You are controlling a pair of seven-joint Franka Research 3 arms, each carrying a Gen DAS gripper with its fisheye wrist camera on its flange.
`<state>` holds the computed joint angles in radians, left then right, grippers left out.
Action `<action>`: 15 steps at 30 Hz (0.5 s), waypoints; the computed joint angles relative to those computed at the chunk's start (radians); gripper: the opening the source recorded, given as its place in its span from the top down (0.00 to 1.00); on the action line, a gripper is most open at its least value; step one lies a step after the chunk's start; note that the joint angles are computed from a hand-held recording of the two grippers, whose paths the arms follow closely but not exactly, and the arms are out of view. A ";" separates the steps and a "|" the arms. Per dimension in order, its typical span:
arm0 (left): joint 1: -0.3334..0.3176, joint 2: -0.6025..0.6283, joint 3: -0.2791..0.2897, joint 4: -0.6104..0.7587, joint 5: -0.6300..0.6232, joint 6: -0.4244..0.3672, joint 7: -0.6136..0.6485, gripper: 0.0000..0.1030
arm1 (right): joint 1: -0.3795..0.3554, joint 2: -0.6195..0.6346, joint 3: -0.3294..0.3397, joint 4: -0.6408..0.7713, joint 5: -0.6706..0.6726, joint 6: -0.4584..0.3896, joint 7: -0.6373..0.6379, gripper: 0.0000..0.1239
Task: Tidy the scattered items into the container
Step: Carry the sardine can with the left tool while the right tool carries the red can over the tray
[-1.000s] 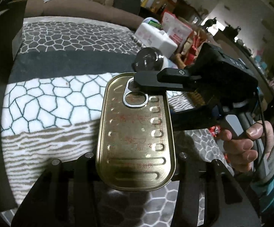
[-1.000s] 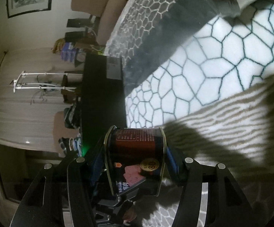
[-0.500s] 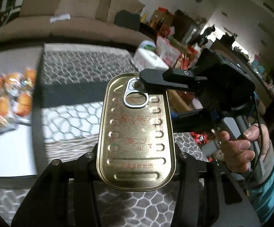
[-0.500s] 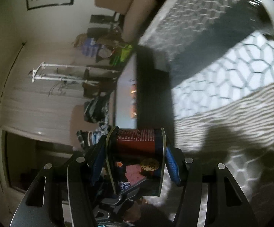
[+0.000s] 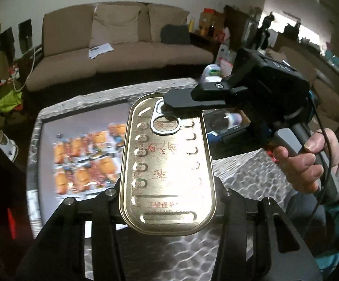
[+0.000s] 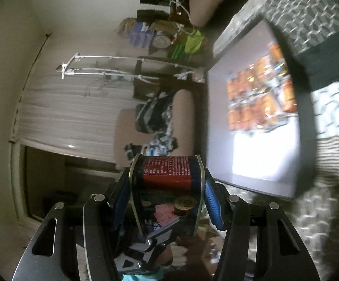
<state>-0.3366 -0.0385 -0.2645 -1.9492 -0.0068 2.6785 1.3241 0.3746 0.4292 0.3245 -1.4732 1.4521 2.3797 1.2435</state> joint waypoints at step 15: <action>0.040 0.001 0.085 -0.169 -0.502 0.088 0.493 0.58 | 0.103 0.495 0.037 0.602 -0.436 -0.128 0.404 0.48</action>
